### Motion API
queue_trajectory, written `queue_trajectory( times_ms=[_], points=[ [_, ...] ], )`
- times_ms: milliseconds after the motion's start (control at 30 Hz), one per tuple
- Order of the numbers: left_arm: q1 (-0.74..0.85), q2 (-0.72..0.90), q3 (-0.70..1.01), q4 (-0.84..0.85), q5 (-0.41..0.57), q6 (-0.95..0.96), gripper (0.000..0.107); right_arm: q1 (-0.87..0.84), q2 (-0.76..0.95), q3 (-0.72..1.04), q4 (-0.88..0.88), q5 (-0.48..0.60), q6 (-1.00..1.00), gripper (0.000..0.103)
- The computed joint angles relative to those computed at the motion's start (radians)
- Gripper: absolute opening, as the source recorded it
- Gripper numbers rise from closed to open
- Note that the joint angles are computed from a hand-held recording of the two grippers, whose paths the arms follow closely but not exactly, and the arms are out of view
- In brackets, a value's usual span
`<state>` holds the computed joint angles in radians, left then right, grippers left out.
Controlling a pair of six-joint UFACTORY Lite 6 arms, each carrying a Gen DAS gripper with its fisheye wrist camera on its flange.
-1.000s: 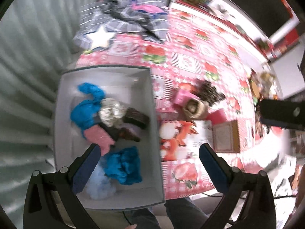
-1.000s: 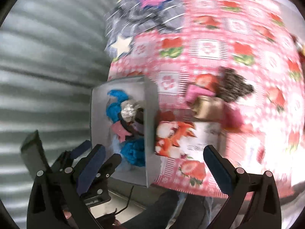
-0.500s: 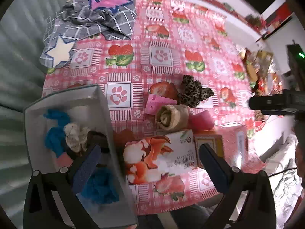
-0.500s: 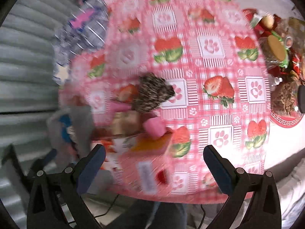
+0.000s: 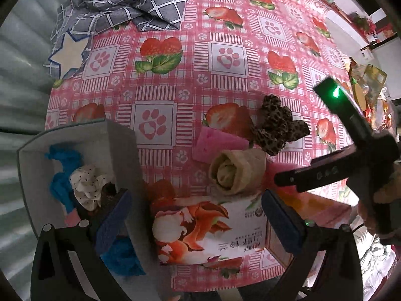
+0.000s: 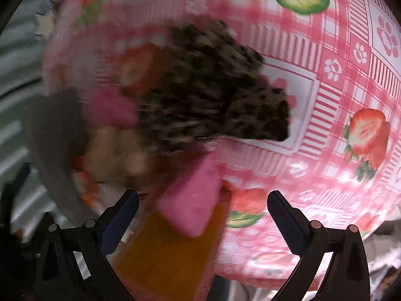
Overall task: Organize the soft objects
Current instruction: 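Withdraw both tools from the box toward the table items, then grasp the leopard-print scrunchie with the left tool while the right tool grasps the pink sponge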
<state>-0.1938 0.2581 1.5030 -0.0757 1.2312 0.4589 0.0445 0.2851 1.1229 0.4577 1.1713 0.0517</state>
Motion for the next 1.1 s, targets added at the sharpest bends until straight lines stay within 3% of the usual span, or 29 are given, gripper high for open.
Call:
queue_trajectory(
  times_ms=[133,333,433,533,833,1100],
  points=[
    [-0.057,0.064,0.076,0.01,0.013,-0.031,0.103,-0.072,-0.036,-0.088,-0.088,-0.02,-0.012,0.103],
    [-0.186,0.179,0.202,0.003,0.033,-0.057,0.103,-0.366,-0.113,-0.154,-0.349,-0.095,0.059,0.103],
    [-0.273,0.253,0.239,0.013,0.013,-0.068,0.103,-0.571,-0.189,-0.217,-0.247,-0.11,-0.055,0.103],
    [-0.346,0.327,0.266,0.04,-0.015,-0.085,0.103,-0.63,-0.287,-0.286,-0.159,-0.119,-0.145,0.103],
    [-0.471,0.523,0.364,0.082,-0.026,-0.127,0.103,-0.573,-0.41,-0.478,0.011,-0.176,-0.242,0.103],
    [-0.475,0.613,0.438,0.174,-0.047,-0.196,0.103,-0.303,-0.183,-0.38,0.095,-0.348,-0.218,0.103]
  ],
)
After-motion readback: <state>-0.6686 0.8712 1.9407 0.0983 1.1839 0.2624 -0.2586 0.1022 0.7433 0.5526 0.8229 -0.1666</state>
